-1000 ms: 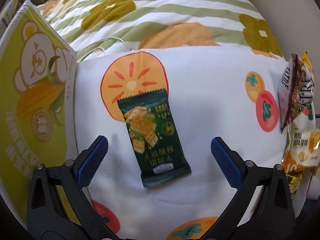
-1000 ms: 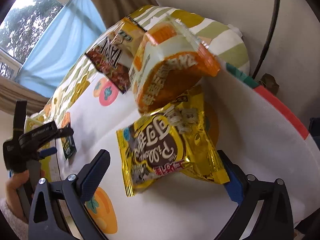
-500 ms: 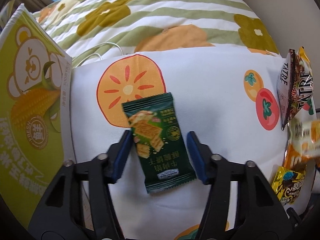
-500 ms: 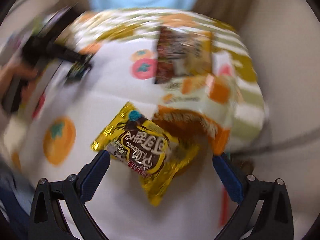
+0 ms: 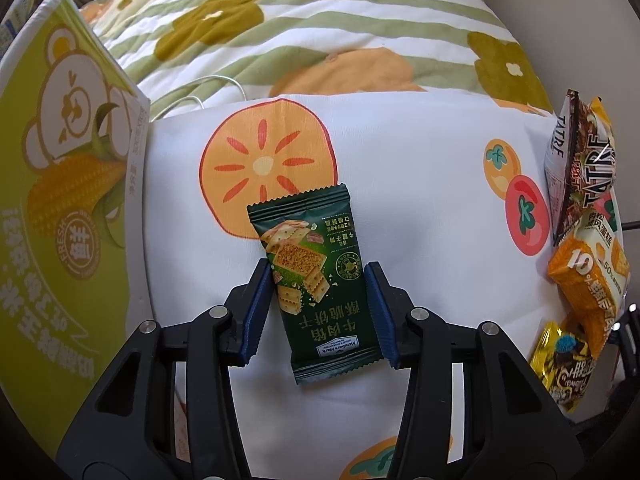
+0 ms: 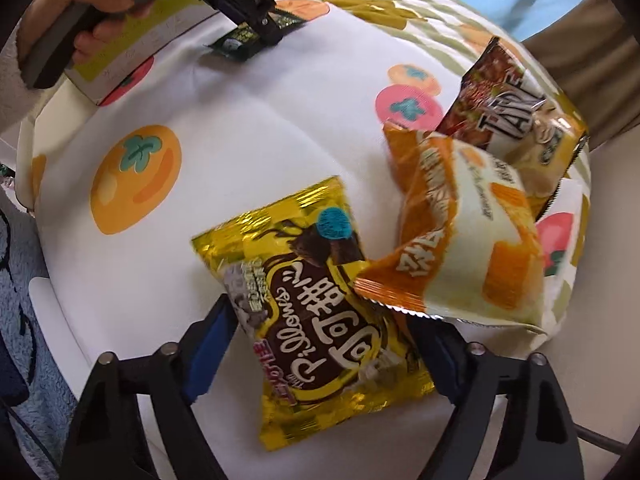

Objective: Organize snacks
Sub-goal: 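Grasp the green cracker packet with the left tool while the right tool grasps the gold chocolate packet, then drop the green packet into the box with the left tool while the right tool drops the gold packet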

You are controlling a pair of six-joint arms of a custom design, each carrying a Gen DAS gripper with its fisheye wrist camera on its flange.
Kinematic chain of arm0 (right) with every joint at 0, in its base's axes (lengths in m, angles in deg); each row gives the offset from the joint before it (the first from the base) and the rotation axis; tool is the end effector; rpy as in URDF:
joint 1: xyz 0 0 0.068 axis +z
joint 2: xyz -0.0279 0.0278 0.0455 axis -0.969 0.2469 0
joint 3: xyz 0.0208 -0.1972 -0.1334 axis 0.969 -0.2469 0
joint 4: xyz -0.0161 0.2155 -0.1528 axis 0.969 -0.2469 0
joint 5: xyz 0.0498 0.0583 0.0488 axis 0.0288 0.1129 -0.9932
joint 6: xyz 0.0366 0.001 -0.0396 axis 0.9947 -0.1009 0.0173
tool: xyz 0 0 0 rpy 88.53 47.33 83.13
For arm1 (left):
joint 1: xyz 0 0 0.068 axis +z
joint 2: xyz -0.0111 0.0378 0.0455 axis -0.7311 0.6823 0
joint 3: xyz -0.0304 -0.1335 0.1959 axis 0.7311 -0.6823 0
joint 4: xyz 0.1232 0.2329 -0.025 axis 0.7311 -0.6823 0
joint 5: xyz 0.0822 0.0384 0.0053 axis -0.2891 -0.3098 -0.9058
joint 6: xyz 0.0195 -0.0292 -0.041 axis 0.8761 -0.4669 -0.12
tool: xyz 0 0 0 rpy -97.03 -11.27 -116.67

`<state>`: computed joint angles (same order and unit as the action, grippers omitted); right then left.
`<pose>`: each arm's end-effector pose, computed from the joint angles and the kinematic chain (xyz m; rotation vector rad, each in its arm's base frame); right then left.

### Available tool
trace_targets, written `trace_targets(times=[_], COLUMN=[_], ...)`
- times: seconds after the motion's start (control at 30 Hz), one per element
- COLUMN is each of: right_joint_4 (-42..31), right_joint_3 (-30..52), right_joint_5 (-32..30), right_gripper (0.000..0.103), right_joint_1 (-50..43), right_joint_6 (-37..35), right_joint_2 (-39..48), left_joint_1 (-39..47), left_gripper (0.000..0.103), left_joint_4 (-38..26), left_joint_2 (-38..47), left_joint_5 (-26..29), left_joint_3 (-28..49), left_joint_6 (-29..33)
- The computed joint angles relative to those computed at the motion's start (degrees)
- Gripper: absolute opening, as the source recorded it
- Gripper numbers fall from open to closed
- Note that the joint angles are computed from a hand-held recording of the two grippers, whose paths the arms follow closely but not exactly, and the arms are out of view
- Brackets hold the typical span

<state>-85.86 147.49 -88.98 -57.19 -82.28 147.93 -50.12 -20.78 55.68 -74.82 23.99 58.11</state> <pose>0.3116 0.1093 0.0634 -1.5848 2.4666 0.1239 0.3415 -0.0180 0.0598 -0.4088 2.8951 -0.0298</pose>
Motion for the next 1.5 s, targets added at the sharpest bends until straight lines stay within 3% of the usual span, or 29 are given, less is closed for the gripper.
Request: trace_targets(times=[0.07, 0.17, 0.3, 0.53, 0.73, 0.9, 1.03, 1.33, 1.5], right_joint_4=[-0.7, -0.4, 1.2, -1.4, -4.7, -5.8, -5.1, -4.8, -5.9], right_joint_3=[1.0, 0.4, -2.5, -4.9, -3.0, 2.7, 8.8, 22.2, 28.2], right_joint_5=[-0.3, -0.8, -1.7, -3.0, -2.4, -0.4, 2.9, 8.2, 10.5], right_gripper=[0.063, 0.055, 0.053, 0.053, 0.053, 0.053, 0.053, 0.053, 0.053], right_joint_1=[0.0, 0.1, 1.8, 4.2, 11.3, 19.0, 27.0, 39.7, 44.7], right_joint_6=[0.2, 0.7, 4.1, 9.5, 21.6, 31.8, 39.3, 53.7, 60.9], right_joint_2=[1.2, 0.9, -1.7, -9.5, -18.2, -20.8, -19.3, -8.9, -3.2], left_joint_1=[0.1, 0.3, 0.5, 2.6, 8.6, 20.8, 36.3, 66.4, 73.1], left_gripper=[0.042, 0.042, 0.042, 0.042, 0.042, 0.042, 0.042, 0.042, 0.042], left_joint_4=[0.2, 0.6, 0.4, -1.2, -8.4, -18.1, -25.0, -32.7, -31.8], left_joint_2=[-0.8, -2.6, -7.4, -23.1, -41.1, -54.5, -58.6, -53.2, -49.2], left_joint_5=[0.5, 1.1, 2.3, 6.4, 10.4, 15.5, 22.0, 31.8, 32.0], left_joint_3=[-0.8, -2.2, -4.7, -11.5, -14.9, -15.3, -14.3, -11.8, -13.4], left_joint_6=[0.0, 0.4, 1.2, 3.5, 8.5, 16.9, 27.9, 53.1, 60.9])
